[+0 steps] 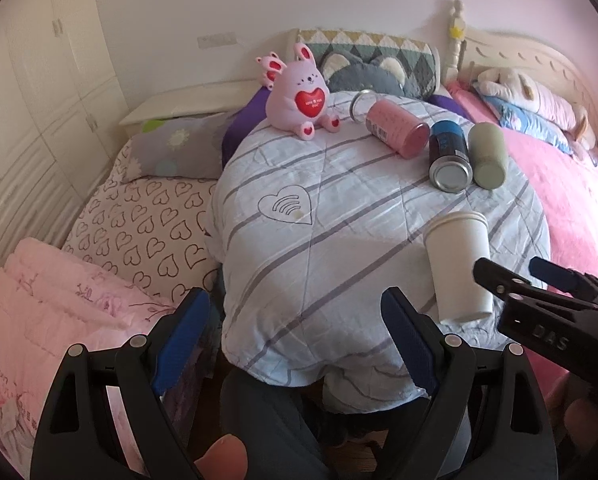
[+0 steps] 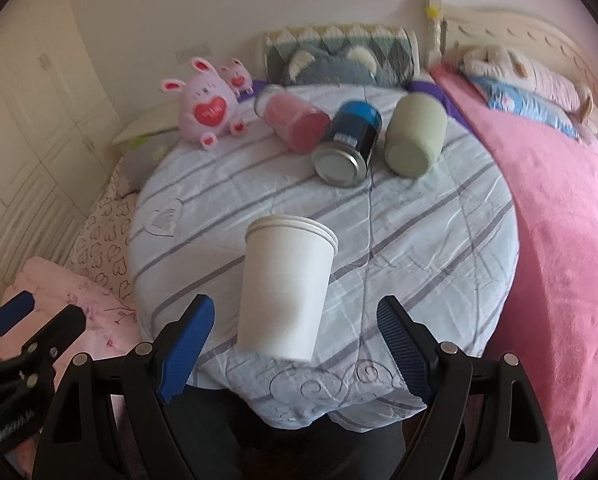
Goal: Flip cup upright
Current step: 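Reach the right gripper to the white cup and close on its body, then lift and rotate the cup with the right gripper until its rim faces up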
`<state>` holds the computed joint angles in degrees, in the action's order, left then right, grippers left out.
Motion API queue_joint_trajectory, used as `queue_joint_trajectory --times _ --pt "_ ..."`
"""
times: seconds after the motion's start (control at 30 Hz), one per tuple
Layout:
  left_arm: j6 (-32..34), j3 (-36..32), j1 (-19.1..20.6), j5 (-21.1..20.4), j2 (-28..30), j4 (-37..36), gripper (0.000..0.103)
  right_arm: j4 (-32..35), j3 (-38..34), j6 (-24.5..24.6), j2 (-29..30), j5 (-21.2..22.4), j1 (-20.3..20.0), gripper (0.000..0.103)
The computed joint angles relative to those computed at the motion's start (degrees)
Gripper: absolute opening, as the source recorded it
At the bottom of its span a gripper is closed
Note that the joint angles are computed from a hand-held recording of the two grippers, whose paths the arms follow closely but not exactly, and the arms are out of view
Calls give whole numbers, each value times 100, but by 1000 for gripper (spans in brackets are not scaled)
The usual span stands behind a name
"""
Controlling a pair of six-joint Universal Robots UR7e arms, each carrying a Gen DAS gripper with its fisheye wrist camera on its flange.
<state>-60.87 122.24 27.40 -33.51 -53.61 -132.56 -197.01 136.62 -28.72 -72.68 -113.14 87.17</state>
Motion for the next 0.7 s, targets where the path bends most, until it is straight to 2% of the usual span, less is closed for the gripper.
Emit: queue_joint_trajectory --times 0.27,0.43,0.53,0.7 --pt "796 -98 429 -138 225 -772 89 743 -598 483 498 -438 -29 85" --pt "1129 -128 589 -286 331 -1071 89 1228 -887 690 712 -501 -48 85" --pt "1214 -118 648 -340 337 -1174 89 1557 -1056 828 773 -475 -49 85" --pt "1206 -56 721 -389 289 -1272 89 2196 -1314 1193 721 -157 -135 85"
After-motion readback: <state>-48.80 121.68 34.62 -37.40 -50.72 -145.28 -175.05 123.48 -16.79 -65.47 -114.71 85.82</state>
